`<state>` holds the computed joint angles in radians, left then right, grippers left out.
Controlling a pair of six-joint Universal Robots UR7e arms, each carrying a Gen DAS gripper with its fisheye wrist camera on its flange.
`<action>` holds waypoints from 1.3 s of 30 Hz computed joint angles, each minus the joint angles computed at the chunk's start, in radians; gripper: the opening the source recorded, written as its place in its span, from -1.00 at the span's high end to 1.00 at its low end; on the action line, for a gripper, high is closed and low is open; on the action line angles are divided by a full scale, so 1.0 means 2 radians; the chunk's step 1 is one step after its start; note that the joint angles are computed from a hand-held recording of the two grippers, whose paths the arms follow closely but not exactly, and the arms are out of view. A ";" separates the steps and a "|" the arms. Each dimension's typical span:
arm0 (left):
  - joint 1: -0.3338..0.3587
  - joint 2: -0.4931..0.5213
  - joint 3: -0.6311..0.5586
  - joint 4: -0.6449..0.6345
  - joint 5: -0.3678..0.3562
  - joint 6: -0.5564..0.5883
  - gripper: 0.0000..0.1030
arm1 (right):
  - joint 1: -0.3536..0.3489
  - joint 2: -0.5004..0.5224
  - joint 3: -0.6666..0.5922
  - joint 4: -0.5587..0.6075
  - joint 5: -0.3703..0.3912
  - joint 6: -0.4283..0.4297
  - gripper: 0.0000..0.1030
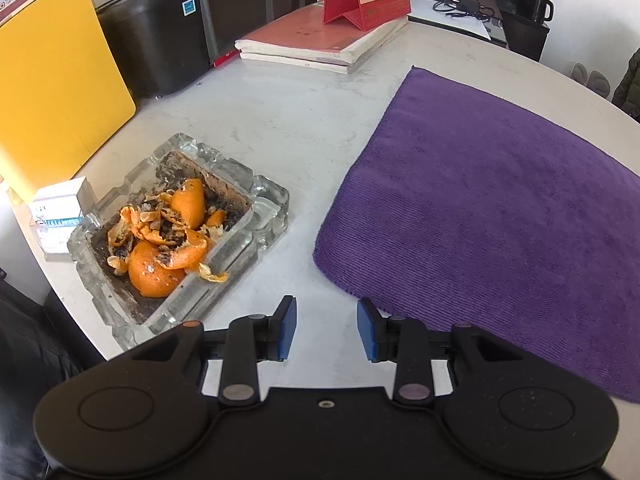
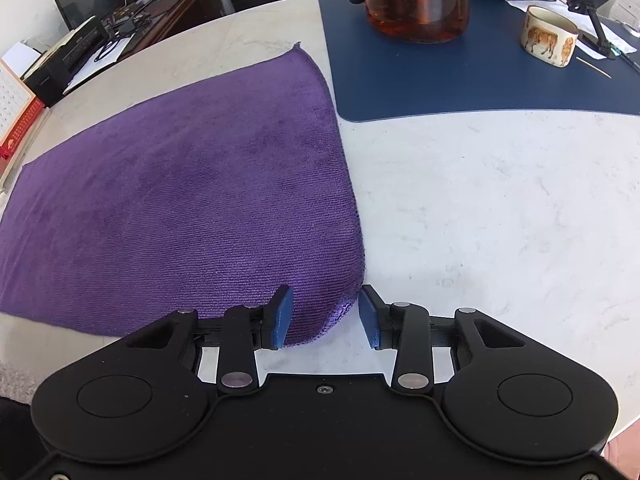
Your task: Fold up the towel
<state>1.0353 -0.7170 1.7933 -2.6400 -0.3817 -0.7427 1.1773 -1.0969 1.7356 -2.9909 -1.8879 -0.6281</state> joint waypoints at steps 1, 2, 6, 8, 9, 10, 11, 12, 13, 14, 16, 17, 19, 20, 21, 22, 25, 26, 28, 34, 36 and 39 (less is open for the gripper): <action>0.001 0.000 0.000 -0.008 0.000 0.007 0.40 | 0.001 0.001 0.000 -0.001 -0.003 0.000 0.30; 0.002 0.001 0.000 -0.020 0.000 0.019 0.40 | 0.003 0.002 0.000 -0.002 -0.005 -0.001 0.30; 0.008 0.008 -0.010 -0.038 0.000 0.044 0.40 | 0.005 0.003 -0.002 0.000 -0.011 0.000 0.30; 0.012 0.012 -0.016 -0.044 0.000 0.051 0.40 | 0.007 0.005 -0.004 0.000 -0.015 -0.001 0.30; 0.014 0.015 -0.019 -0.052 0.001 0.058 0.40 | 0.007 0.005 -0.004 0.000 -0.016 -0.001 0.30; 0.015 0.017 -0.021 -0.057 0.002 0.062 0.40 | 0.008 0.005 -0.005 0.001 -0.017 -0.002 0.30; 0.016 0.020 -0.023 -0.059 0.004 0.066 0.40 | 0.008 0.005 -0.005 0.002 -0.018 -0.003 0.30; 0.017 0.022 -0.026 -0.061 0.006 0.070 0.40 | 0.009 0.005 -0.006 0.003 -0.020 -0.004 0.30; 0.018 0.024 -0.029 -0.063 0.007 0.073 0.40 | 0.009 0.005 -0.006 0.004 -0.021 -0.004 0.30; 0.020 0.026 -0.031 -0.066 0.007 0.076 0.39 | 0.009 0.005 -0.007 0.006 -0.022 -0.005 0.30; 0.022 0.029 -0.033 -0.081 0.008 0.087 0.39 | 0.010 0.006 -0.008 0.007 -0.024 -0.007 0.30; 0.023 0.031 -0.034 -0.089 0.008 0.092 0.39 | 0.010 0.006 -0.008 0.007 -0.025 -0.008 0.30; 0.024 0.030 -0.036 -0.092 0.005 0.092 0.39 | 0.011 0.007 -0.009 0.007 -0.027 -0.008 0.30; 0.025 0.030 -0.036 -0.094 0.004 0.092 0.39 | 0.011 0.007 -0.009 0.007 -0.028 -0.008 0.30; 0.025 0.030 -0.036 -0.096 0.003 0.092 0.39 | 0.011 0.007 -0.009 0.007 -0.028 -0.009 0.30; 0.025 0.030 -0.036 -0.096 0.003 0.092 0.39 | 0.012 0.007 -0.008 0.007 -0.029 -0.009 0.30; 0.025 0.028 -0.035 -0.099 -0.001 0.091 0.40 | 0.012 0.007 -0.009 0.007 -0.029 -0.008 0.30; 0.026 0.028 -0.034 -0.102 -0.003 0.094 0.42 | 0.012 0.007 -0.009 0.007 -0.029 -0.008 0.30; 0.026 0.027 -0.033 -0.108 -0.007 0.099 0.51 | 0.011 0.007 -0.008 0.007 -0.029 -0.008 0.30; 0.027 0.024 -0.030 -0.120 -0.022 0.110 0.69 | 0.012 0.008 -0.010 0.008 -0.030 -0.010 0.30; 0.028 0.023 -0.031 -0.116 -0.025 0.111 0.75 | 0.011 0.008 -0.010 0.008 -0.029 -0.012 0.30; 0.028 0.022 -0.033 -0.112 -0.026 0.114 0.82 | 0.010 0.008 -0.010 0.008 -0.026 -0.012 0.30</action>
<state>1.0915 -0.6724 1.7267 -2.8641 -0.4332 -0.5155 1.1976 -1.0808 1.7159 -2.9745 -1.9401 -0.6518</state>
